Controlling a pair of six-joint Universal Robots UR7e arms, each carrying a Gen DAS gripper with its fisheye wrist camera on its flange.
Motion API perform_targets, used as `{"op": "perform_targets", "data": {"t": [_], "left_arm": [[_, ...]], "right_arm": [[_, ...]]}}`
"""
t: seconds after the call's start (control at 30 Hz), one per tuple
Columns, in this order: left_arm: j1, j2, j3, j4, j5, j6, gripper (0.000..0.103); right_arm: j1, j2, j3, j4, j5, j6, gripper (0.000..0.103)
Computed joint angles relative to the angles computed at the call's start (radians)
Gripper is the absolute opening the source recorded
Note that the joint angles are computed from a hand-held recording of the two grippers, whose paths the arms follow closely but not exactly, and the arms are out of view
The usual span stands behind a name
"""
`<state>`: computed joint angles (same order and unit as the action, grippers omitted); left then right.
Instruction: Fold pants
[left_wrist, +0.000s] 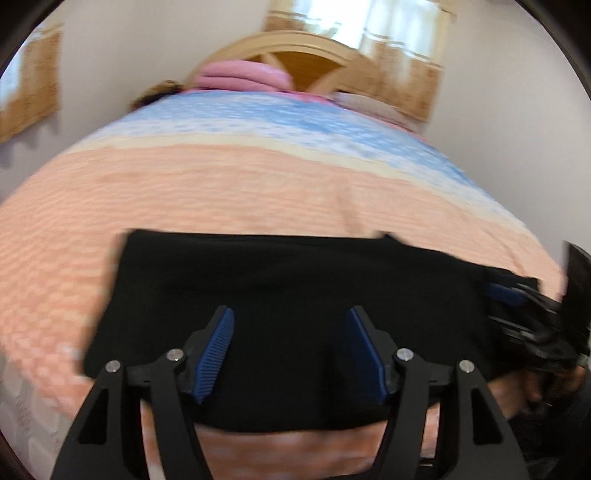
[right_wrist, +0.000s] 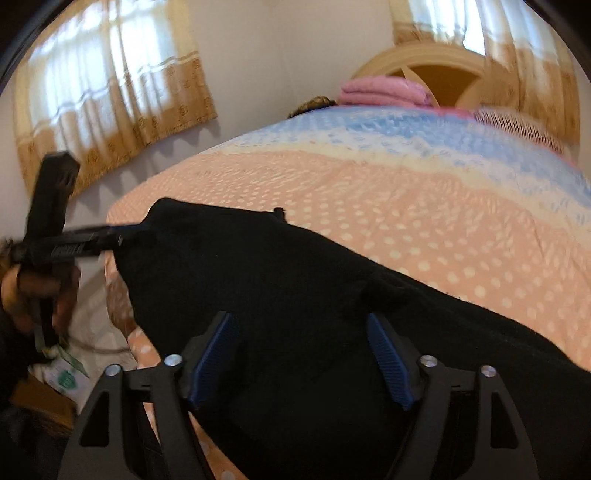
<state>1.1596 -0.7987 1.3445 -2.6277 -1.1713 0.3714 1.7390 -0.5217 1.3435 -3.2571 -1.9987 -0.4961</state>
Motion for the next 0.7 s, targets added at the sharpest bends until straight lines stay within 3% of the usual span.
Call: {"op": "perform_targets", "data": {"t": [0.13, 0.23, 0.33, 0.4, 0.53, 0.7], "left_arm": [[0.045, 0.023, -0.060, -0.038, 0.046, -0.031, 0.067], [0.074, 0.034, -0.095, -0.026, 0.029, -0.069, 0.067], [0.084, 0.044, -0.102, -0.023, 0.030, -0.071, 0.067], [0.088, 0.055, -0.107, -0.018, 0.016, -0.071, 0.070], [0.089, 0.071, -0.105, -0.060, 0.012, -0.049, 0.070], [0.094, 0.055, -0.104, -0.056, 0.017, -0.045, 0.071]], "right_arm": [[0.004, -0.062, 0.108, -0.047, 0.051, 0.013, 0.078], [0.014, -0.088, 0.175, -0.118, 0.029, 0.007, 0.078], [0.013, -0.115, 0.230, -0.099, 0.036, 0.044, 0.078], [0.003, -0.106, 0.230, -0.063, -0.007, 0.072, 0.078], [0.001, -0.087, 0.235, -0.136, -0.006, 0.042, 0.078], [-0.010, -0.122, 0.298, -0.213, 0.111, 0.075, 0.078]]}}
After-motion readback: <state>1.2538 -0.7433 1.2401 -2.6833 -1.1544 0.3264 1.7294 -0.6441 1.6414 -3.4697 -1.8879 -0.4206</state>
